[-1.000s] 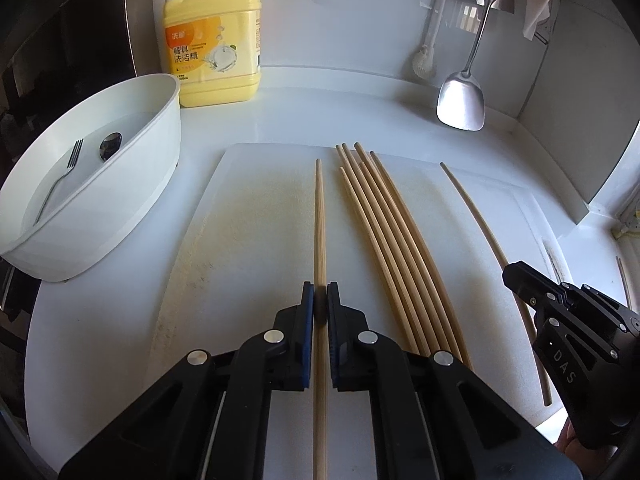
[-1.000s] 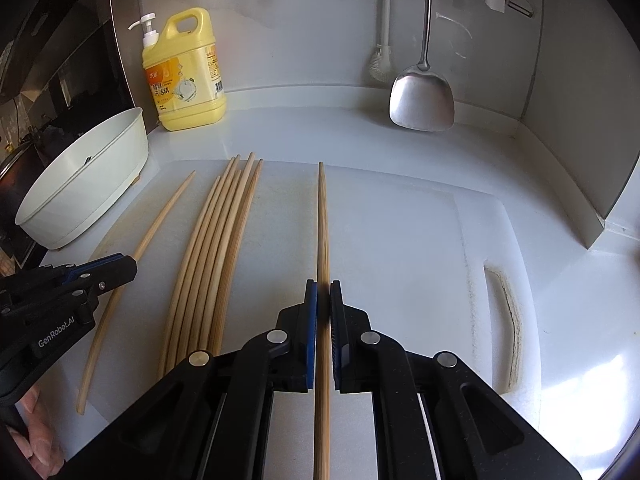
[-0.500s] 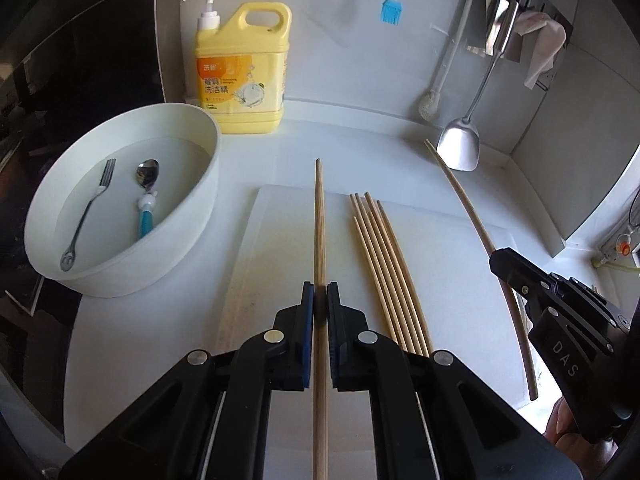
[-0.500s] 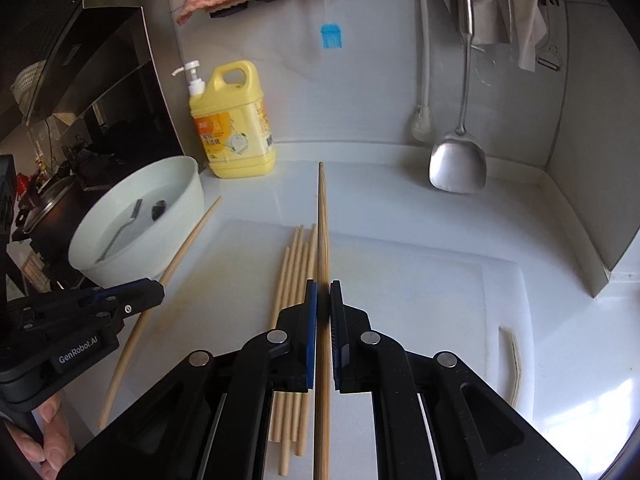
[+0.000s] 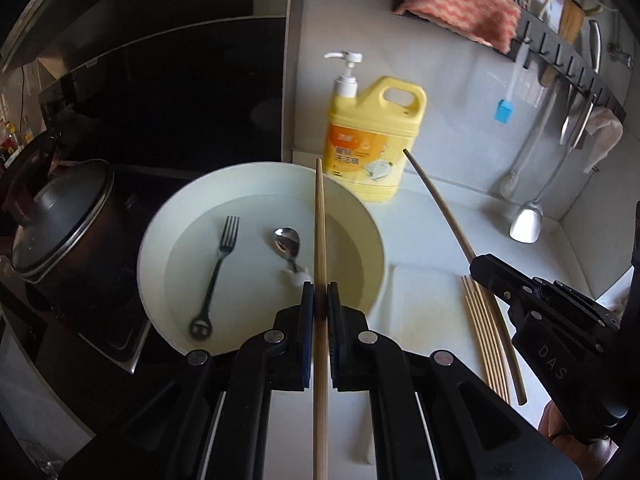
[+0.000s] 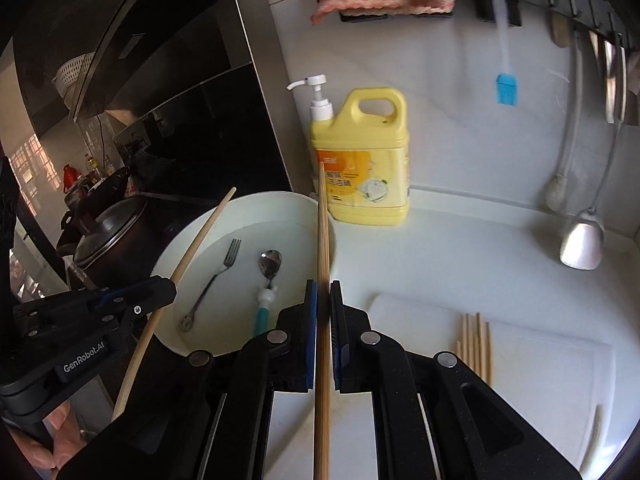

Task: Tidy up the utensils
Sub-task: 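Carry both chopsticks over the white basin with both tools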

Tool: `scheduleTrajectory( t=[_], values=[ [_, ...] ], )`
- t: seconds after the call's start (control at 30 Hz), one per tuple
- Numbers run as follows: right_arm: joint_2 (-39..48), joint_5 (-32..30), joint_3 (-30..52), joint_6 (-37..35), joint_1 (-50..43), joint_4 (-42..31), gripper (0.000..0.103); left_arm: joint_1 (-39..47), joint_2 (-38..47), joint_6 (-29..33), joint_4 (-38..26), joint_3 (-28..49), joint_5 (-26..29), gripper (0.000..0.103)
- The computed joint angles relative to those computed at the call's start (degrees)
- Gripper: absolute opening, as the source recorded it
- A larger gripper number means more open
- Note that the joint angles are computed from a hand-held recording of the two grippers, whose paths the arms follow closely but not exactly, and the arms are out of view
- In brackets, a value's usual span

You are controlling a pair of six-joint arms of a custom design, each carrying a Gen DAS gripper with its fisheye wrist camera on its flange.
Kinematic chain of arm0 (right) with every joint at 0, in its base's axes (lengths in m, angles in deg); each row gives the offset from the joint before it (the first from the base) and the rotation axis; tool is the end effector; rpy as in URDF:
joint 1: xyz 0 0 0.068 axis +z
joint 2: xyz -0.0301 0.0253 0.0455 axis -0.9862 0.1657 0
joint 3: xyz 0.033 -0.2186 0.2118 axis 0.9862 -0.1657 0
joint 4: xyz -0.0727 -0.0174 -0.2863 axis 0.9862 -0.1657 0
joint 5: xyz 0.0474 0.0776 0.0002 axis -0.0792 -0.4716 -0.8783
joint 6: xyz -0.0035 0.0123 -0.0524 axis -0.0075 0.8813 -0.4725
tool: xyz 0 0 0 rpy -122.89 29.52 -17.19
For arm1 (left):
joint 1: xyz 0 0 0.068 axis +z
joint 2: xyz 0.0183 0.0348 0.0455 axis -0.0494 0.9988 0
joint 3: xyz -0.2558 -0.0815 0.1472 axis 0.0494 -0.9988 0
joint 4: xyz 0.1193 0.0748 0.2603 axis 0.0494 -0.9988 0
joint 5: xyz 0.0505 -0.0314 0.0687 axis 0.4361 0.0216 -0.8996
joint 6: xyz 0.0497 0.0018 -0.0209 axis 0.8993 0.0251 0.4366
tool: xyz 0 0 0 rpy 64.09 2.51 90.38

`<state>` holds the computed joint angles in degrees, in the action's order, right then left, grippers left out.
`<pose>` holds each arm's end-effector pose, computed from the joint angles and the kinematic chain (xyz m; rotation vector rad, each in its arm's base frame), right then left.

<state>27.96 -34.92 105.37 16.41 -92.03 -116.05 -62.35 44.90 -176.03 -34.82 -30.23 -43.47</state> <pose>0.2454 -0.0250 0.2162 -0.8552 2.2247 0.6177 0.1392 -0.1890 0.2493 -0.6645 2.3065 0.1294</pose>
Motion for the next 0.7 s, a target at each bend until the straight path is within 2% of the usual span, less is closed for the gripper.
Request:
scheduleTrajectory(
  t=[0.1, 0.2, 0.37, 0.5, 0.7],
  values=[
    [-1.3, 5.4, -3.1, 11.3, 10.1, 8.8, 0.006, 6.6, -8.4, 9.3, 4.1, -6.6, 1.3, 0.007],
    [0.4, 11.2, -4.5, 20.9, 19.5, 15.8, 0.006, 16.6, -15.7, 22.4, 11.3, -12.8, 5.5, 0.007],
    [6.1, 19.4, -4.5, 31.6, 30.1, 23.1, 0.006, 31.4, -20.1, 38.7, 22.0, -19.2, 14.5, 0.007],
    [11.0, 23.2, -2.9, 37.3, 34.7, 25.7, 0.006, 39.0, -19.0, 46.8, 28.5, -22.0, 21.1, 0.007],
    [16.3, 26.0, -0.6, 40.9, 37.6, 25.8, 0.006, 46.6, -16.1, 53.4, 34.3, -24.5, 27.7, 0.007]
  ],
)
